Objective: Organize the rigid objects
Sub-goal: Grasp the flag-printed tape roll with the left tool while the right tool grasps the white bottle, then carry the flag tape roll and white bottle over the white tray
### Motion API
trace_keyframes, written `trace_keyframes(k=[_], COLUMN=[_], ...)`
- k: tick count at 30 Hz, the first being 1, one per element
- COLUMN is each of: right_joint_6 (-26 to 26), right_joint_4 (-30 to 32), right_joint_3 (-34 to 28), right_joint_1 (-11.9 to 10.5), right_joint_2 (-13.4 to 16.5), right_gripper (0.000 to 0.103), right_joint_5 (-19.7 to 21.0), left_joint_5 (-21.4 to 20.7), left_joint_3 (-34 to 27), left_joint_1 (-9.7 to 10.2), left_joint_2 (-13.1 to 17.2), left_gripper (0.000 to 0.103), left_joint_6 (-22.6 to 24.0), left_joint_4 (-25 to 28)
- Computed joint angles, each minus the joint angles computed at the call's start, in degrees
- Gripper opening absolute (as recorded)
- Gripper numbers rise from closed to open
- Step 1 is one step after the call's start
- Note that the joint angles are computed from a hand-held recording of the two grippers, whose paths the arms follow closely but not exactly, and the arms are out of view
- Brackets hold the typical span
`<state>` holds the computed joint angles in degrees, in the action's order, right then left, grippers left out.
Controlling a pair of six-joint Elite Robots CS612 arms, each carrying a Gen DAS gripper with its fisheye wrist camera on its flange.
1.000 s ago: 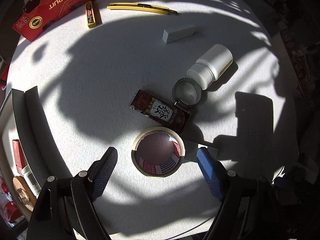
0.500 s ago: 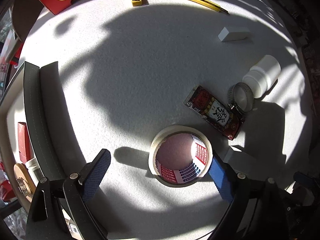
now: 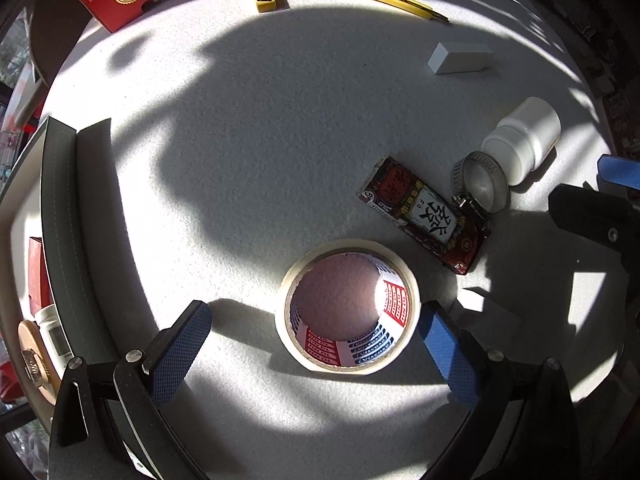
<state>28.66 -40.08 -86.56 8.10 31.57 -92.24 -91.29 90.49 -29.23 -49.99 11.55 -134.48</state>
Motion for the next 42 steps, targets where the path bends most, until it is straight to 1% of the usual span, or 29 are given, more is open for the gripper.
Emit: trace_keyframes(k=[4, 11, 15, 16, 17, 18, 19, 20, 23, 26, 28, 29, 30, 32, 35, 38, 42], right_joint_6=[-3.68, -6.14, -7.63, -7.85, -7.96, -7.69, -7.19, -6.58, -4.86, -2.8, -0.93, 0.29, 1.32, 3.37, 6.19, 8.57, 12.05], right_joint_4=[-1.97, -4.1, -5.76, -5.65, -5.22, -5.97, -5.98, -6.0, -4.95, -3.54, -3.12, -2.63, -2.32, -0.82, 0.38, 1.3, 3.38], right_joint_3=[3.1, 6.25, 7.57, 7.29, 6.5, 7.46, 7.47, 7.61, 7.83, 6.59, 6.11, 5.16, 4.62, 1.3, -1.52, -3.28, -6.44], right_joint_1=[-0.4, -0.71, -0.57, -0.55, -0.55, -0.69, -0.87, -0.94, -1.15, -1.52, -1.68, -1.65, -1.74, -2.39, -2.59, -2.23, -1.4], right_joint_2=[-0.66, -1.13, -1.46, -1.35, -1.06, -1.36, -1.45, -1.57, -1.85, -1.52, -1.47, -1.08, -0.92, 0.59, 1.57, 2.01, 3.27], right_gripper=[0.093, 0.093, 0.093, 0.091, 0.081, 0.075, 0.073, 0.066, 0.066, 0.066, 0.066, 0.066, 0.066, 0.066, 0.066, 0.066, 0.066], right_joint_5=[-0.27, 0.36, 0.65, 0.7, 1.2, 1.97, 2.37, 2.39, 2.08, 2.17, 2.32, 2.58, 2.99, 4.26, 5.81, 6.75, 8.24], left_joint_5=[0.04, 0.02, 0.3, 0.44, 0.59, 0.69, 0.81, 0.71, 0.62, 0.28, -0.08, -0.1, -0.31, -0.82, -1.42, -1.89, -1.97], left_joint_3=[0.48, -0.39, -1.49, -2.04, -2.81, -3.26, -3.6, -4.04, -4.33, -4.04, -4.06, -4.14, -4.43, -4.8, -5.38, -5.73, -5.35], left_joint_1=[0.01, 0.12, 0.11, 0.07, -0.02, -0.08, -0.12, -0.12, -0.13, -0.23, -0.29, -0.32, -0.27, -0.04, 0.44, 0.88, 1.12], left_joint_2=[-0.27, 0.13, 0.55, 0.74, 1.04, 1.23, 1.35, 1.48, 1.52, 1.12, 0.92, 0.85, 0.93, 1.04, 1.15, 1.07, 0.5], left_gripper=[0.103, 0.103, 0.103, 0.103, 0.103, 0.103, 0.103, 0.103, 0.097, 0.082, 0.062, 0.056, 0.056, 0.056, 0.056, 0.056, 0.056], left_joint_6=[-0.35, -0.51, -0.62, -0.78, -1.13, -1.45, -1.6, -1.69, -1.32, 0.4, 1.97, 2.74, 3.22, 3.43, 2.8, 2.22, 2.89], left_joint_4=[-0.27, 0.02, 2.14, 3.13, 4.29, 5.03, 5.67, 6.29, 5.91, 4.85, 4.56, 4.58, 5.24, 5.87, 7.32, 8.54, 8.73])
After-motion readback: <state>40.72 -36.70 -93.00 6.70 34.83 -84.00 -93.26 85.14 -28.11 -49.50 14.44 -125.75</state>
